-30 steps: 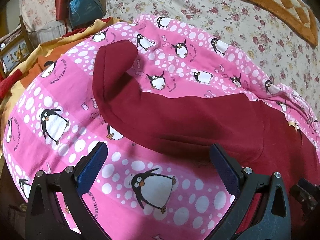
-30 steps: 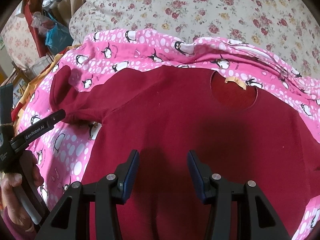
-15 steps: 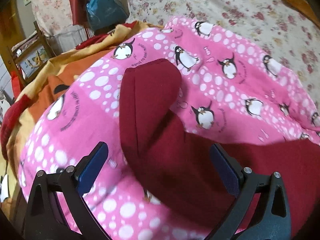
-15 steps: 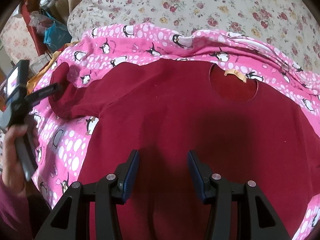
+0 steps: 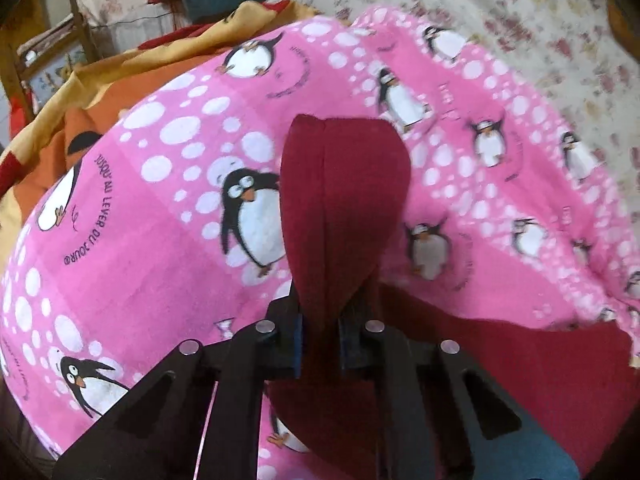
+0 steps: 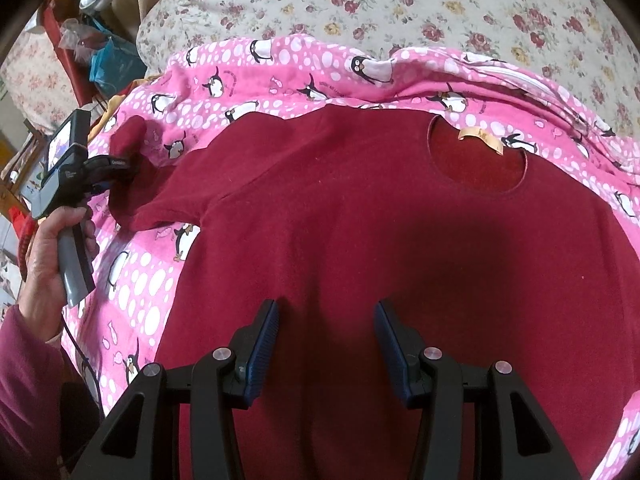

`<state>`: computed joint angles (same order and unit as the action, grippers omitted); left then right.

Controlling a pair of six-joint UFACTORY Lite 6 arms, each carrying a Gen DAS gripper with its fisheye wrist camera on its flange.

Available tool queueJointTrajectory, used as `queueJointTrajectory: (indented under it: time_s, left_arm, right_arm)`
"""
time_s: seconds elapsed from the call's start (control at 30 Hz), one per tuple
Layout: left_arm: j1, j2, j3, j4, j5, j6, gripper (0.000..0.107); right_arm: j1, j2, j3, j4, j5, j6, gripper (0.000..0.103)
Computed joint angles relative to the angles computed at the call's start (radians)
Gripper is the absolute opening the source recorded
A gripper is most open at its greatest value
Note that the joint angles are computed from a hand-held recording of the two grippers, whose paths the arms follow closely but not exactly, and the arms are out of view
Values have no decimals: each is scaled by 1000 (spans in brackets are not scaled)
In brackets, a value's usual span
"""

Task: Fold small clothes
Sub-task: 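Grasp the sleeve cuff with the left gripper and lift it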

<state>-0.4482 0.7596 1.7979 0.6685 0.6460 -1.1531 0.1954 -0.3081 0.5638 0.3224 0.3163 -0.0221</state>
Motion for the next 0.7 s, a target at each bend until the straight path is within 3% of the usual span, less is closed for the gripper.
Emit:
queueJointTrajectory:
  time_s: [0.07,0.2,0.4,0.7]
  left_arm:
    - [-3,-57,-64,-4,-54,0,10]
    - [18,-224,-249,-290,-263,235,9]
    - [-52,-338,-343,-631,-329,521,9]
    - [-334,-221,-106,-430,-224,295,9]
  right_arm:
    - [-1,-8,-4,4,5,-4,48]
    - [-10,-44,-22,10,17,-8,48]
    - [-39,-121,-61,24,44,-15,48]
    - [-165,-253,-110,108,115,-134,48]
